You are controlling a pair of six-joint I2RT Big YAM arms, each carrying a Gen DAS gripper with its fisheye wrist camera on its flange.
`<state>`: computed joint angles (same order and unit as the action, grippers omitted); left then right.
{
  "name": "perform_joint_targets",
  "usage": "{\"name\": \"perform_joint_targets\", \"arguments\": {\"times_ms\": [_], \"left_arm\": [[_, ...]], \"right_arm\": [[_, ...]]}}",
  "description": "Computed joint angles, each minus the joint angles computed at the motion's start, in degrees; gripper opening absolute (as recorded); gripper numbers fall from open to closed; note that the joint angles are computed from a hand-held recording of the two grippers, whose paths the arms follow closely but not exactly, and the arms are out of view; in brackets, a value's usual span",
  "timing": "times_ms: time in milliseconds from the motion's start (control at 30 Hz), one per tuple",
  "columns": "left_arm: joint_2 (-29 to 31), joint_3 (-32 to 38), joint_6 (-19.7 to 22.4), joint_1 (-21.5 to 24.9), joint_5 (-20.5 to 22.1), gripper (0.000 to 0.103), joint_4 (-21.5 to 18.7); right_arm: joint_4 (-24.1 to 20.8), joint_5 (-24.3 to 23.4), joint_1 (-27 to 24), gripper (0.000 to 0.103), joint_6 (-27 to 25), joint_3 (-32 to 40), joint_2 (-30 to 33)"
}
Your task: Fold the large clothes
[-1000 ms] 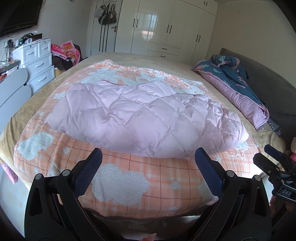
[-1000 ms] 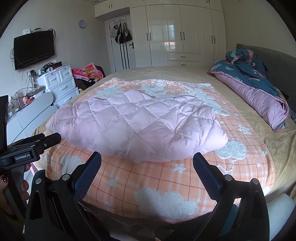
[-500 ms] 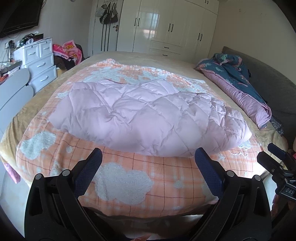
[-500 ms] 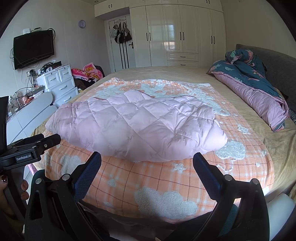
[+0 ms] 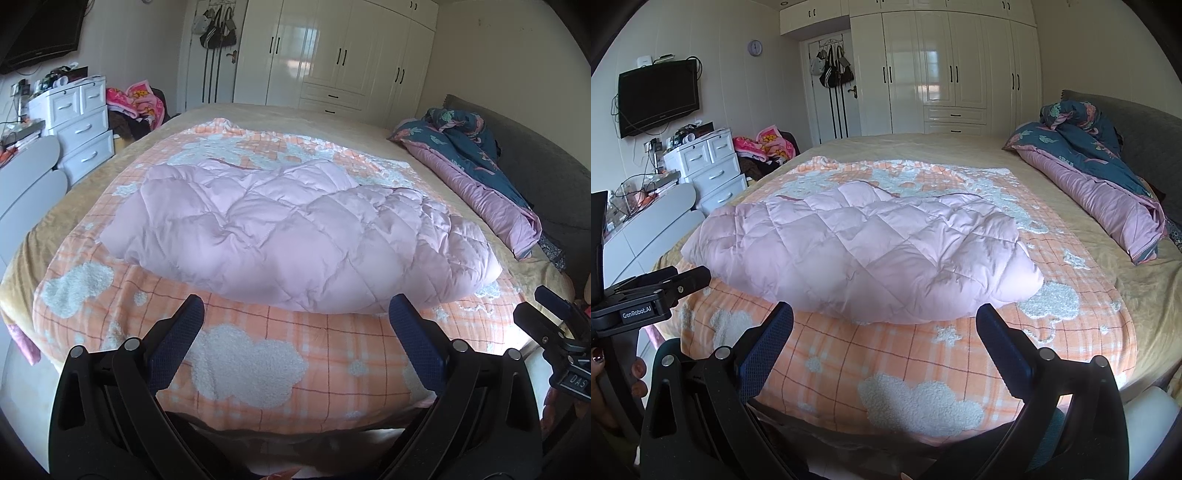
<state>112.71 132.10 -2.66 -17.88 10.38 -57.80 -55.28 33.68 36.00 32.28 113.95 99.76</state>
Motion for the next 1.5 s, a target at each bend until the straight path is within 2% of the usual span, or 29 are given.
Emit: {"name": "perform_joint_targets", "arguments": {"times_ms": [1333,1500], "left_arm": [[-0.4,0.7,0.4,-0.1,-0.7,0.094,-0.3],[-0.3,0.7,0.1,0.3,1.0,0.094,-0.3]], "right_arm": [[-0.1,0.3,-0.1,0.099,-0.4,0.4,0.2],[-0.2,0.4,-0.1,0.099,-0.4,0.5,0.2]]}}
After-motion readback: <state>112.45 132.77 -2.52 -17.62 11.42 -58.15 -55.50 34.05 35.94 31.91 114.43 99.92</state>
